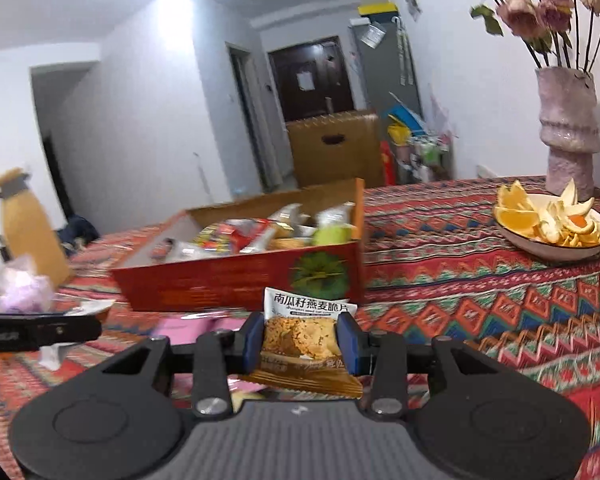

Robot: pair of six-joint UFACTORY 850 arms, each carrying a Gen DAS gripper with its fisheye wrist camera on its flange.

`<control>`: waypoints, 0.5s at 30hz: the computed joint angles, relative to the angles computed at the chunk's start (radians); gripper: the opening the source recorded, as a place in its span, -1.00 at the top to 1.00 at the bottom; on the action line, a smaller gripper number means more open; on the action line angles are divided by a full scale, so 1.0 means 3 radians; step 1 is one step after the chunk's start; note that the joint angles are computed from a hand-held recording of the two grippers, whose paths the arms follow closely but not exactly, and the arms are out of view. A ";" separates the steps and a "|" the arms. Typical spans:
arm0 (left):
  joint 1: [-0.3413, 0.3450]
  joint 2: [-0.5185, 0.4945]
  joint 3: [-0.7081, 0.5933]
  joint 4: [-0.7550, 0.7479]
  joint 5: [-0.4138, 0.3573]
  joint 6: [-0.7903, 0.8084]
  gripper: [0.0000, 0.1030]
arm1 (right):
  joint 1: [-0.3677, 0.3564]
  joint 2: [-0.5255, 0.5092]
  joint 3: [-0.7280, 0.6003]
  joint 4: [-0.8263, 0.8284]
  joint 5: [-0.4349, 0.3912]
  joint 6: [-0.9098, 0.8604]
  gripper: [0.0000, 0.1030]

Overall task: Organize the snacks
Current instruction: 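Carry both packets over the box and open both tools to release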

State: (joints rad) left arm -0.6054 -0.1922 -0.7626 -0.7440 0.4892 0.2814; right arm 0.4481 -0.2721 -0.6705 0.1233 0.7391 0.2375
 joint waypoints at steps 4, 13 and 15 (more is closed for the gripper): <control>-0.0007 0.0321 0.0353 0.0089 0.0068 -0.0239 0.16 | 0.0247 0.0277 0.0270 0.0165 0.0010 -0.0046 0.24; -0.0213 0.0739 0.0867 0.0014 0.0186 -0.0361 0.16 | 0.0821 0.0619 0.0618 0.0942 -0.0102 -0.0607 0.24; -0.0237 0.0770 0.0919 0.0027 0.0202 -0.0390 0.16 | 0.0903 0.0655 0.0657 0.1071 -0.0105 -0.0681 0.24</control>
